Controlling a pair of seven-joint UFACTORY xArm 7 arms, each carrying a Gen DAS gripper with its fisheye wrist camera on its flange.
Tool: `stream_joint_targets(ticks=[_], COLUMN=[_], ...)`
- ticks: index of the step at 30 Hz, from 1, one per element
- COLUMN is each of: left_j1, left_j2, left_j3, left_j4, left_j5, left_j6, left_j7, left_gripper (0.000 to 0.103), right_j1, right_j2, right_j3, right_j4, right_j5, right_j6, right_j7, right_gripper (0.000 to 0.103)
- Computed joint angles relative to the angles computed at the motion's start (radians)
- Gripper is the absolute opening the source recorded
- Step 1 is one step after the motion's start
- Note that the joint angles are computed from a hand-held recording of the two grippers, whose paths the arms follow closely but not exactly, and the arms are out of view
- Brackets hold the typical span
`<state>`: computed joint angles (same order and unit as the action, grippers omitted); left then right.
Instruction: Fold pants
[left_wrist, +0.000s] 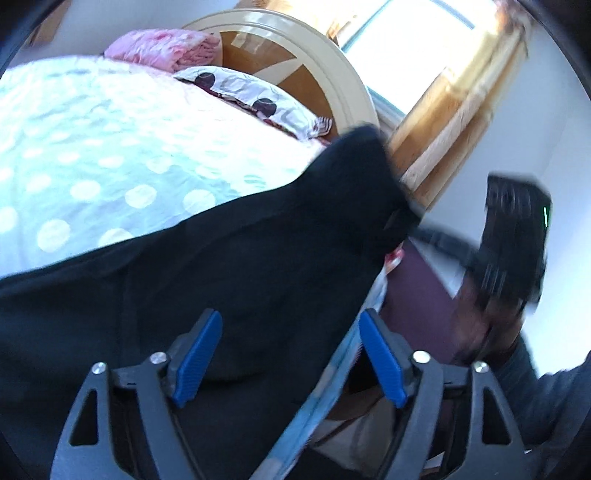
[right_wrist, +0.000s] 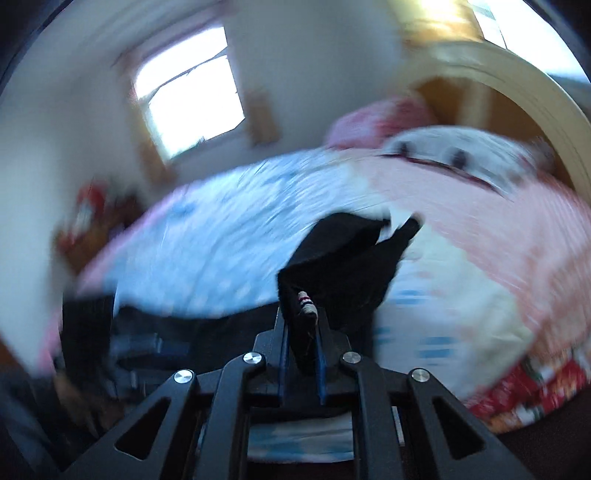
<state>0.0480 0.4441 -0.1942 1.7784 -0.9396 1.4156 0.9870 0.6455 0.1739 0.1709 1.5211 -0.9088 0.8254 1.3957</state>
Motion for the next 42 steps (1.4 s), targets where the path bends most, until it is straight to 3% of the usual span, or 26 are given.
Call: stream_joint_targets(ticks=[3,5,16,19,21,23,24,25,29,34,37,39,42], left_j1=[0.008,0.001,-0.018,-0.031,-0.047,-0.057,-0.068,-0.076,-0.066,-0.054,-0.036,-0.017,0.010], left_j2=[0.069,0.115,0.241,0.221,0.197,0.154,0.122,0.104,0.100,0.079,0.070,0.060,0.064], left_j3=[-0.022,-0.031,-0.086,-0.079,-0.071,-0.064,-0.054,-0.047,-0.052,-0.046,-0.042,-0.034,-0.019], left_j4=[0.076,0.130,0.275,0.260,0.241,0.195,0.161,0.141,0.134,0.112,0.113,0.111,0.138], left_j5=[-0.036,-0.028,-0.023,0.006,0.037,0.059,0.081,0.097,0.082,0.073,0.060,0.053,0.069], left_j6=[0.075,0.111,0.149,0.115,0.079,0.027,-0.017,-0.047,-0.054,-0.060,-0.052,-0.042,0.000], left_j7=[-0.053,-0.106,-0.314,-0.323,-0.315,-0.277,-0.247,-0.229,-0.209,-0.180,-0.159,-0.139,-0.120], left_gripper=[0.081,0.081,0.081,0.081,0.075,0.055,0.046,0.031,0.018,0.014,0.014,0.014,0.013], right_j1=[0.020,0.035,0.086,0.091,0.103,0.114,0.118,0.121,0.120,0.122,0.114,0.099,0.074], right_j2=[0.154,0.203,0.197,0.203,0.212,0.214,0.211,0.204,0.171,0.165,0.125,0.068,-0.007], right_j3=[0.021,0.015,-0.069,-0.076,-0.079,-0.081,-0.084,-0.085,-0.084,-0.075,-0.073,-0.076,-0.081], right_j4=[0.149,0.191,0.157,0.158,0.171,0.177,0.173,0.163,0.114,0.111,0.064,-0.014,-0.110], right_j5=[0.109,0.159,0.228,0.216,0.204,0.189,0.180,0.172,0.138,0.109,0.081,0.032,-0.103], right_j6=[0.018,0.028,-0.019,-0.023,-0.005,0.004,0.001,-0.005,-0.045,-0.030,-0.077,-0.161,-0.259], right_j7=[-0.216,-0.287,-0.297,-0.306,-0.318,-0.322,-0.317,-0.308,-0.252,-0.240,-0.198,-0.102,0.125], right_gripper=[0.012,0.012,0.012,0.012,0.013,0.015,0.015,0.015,0.015,0.016,0.020,0.042,0.042])
